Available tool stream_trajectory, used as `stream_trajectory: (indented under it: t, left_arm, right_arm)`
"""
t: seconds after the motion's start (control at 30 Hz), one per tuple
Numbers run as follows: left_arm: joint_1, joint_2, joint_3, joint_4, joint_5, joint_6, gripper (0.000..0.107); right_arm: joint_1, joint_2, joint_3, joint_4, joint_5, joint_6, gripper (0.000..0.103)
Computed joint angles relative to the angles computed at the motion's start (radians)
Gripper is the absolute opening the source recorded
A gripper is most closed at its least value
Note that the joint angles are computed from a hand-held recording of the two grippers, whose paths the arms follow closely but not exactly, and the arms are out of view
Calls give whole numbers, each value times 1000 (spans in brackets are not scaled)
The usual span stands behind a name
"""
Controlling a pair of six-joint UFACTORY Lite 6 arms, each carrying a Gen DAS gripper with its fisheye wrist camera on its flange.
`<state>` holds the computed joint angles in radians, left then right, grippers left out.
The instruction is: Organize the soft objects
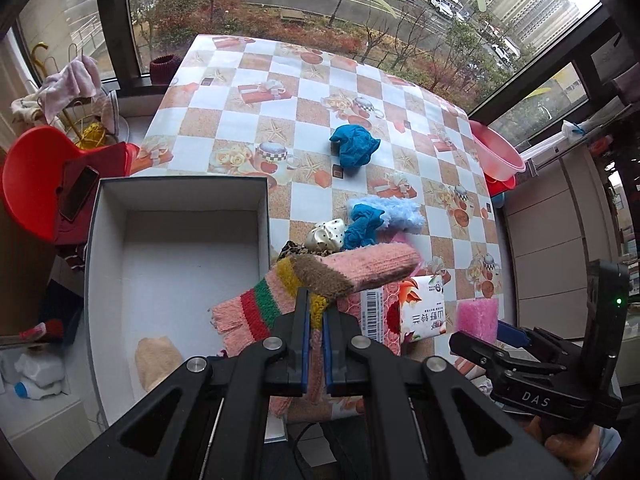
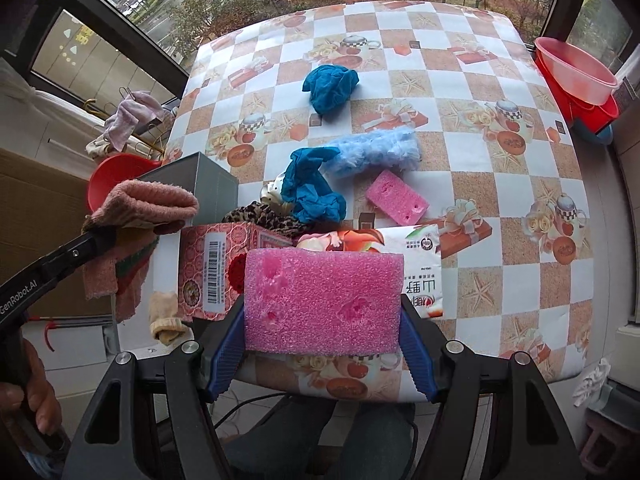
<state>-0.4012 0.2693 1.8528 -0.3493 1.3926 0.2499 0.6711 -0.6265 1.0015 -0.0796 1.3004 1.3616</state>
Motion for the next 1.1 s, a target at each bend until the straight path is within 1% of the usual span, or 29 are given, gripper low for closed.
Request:
stream_trajectory:
  t: [0.2,0.4,0.77,1.1]
  left_arm:
    - [102,-73,-134,-10,-14,78,5]
    - [229,-92,-193,-19,-18,145,5]
    - [425,-49,-162,-32,8,258,5]
    - [484,-18,-172,-17,-8,316,5]
  right_arm:
    - [124,118,75,-14,-32,69,71]
    - [155,265,197,-18,-44,33,71]
    - [145,585,508,1,-41,-129,71]
    - [109,877,832,34,4,-291,71]
